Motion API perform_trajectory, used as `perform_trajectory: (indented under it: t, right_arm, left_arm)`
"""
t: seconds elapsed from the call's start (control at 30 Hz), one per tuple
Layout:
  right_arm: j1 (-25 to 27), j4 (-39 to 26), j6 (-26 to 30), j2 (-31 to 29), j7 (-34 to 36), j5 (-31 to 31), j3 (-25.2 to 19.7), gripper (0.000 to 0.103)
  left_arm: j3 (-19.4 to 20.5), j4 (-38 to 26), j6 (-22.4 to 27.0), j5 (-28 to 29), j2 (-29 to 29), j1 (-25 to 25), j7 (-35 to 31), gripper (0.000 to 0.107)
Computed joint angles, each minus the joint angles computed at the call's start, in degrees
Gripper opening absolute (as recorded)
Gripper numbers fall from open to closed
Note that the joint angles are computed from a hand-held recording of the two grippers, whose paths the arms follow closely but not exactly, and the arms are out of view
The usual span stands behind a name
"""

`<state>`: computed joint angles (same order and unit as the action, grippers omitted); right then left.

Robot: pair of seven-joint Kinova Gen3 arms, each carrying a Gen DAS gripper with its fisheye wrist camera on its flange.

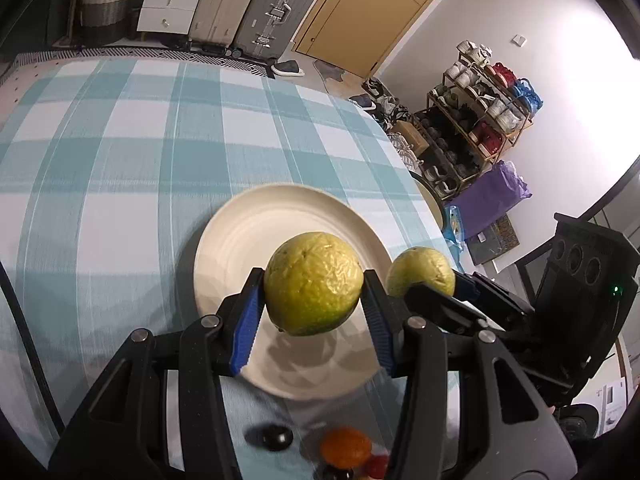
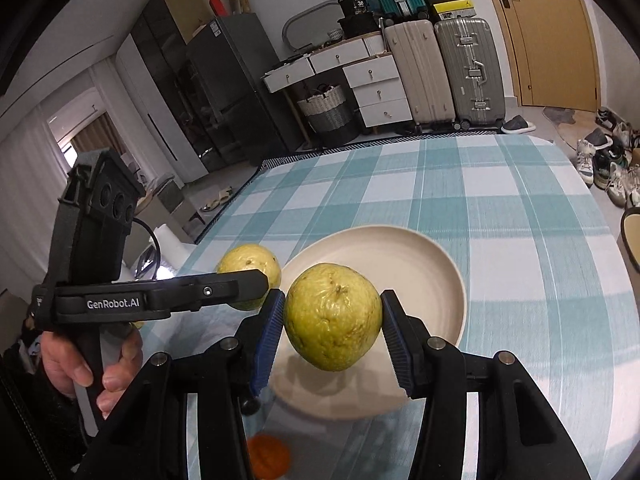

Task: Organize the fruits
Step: 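Carry both yellow-green citrus onto the cream plate and open both grippers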

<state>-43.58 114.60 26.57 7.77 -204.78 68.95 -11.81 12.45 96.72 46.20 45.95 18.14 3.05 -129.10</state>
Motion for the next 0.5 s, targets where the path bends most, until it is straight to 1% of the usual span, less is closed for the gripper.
perform_trajectory:
  t: [0.1, 0.27, 0.37, 0.43, 0.5]
  right_arm:
    - [1.1, -1.4, -0.5, 1.4, 3.4, -1.3, 0.8, 0.05]
    - [1.0, -2.7, -1.7, 3.6, 3.2, -1.4, 3.6, 0.05]
    - [1.5, -4.3, -0.5, 5.1, 6.9, -3.7, 4.2, 0.05]
    - [1.3, -4.3, -1.7, 5.4, 6.5, -2.6, 5.5, 0.05]
    - [1.5, -5.1, -1.7, 6.4, 8.6, -3.8, 6.2, 0.05]
  left_arm:
    - [-0.1, -3.2, -0.1, -2.0, 2.3, 1.5, 2.4, 0.045]
    - [0.7, -8.7, 0.8, -4.3, 6.9, 2.3, 6.7, 0.045]
    - [1.4, -11.3, 0.9, -5.5, 9.3, 2.4, 8.5, 0.045]
    - [1.8, -12.8, 1.1, -6.3, 10.8, 2.5, 9.7, 0.045]
    - [2.3, -14.6, 2.0, -6.9, 12.4, 2.4, 10.7, 0.045]
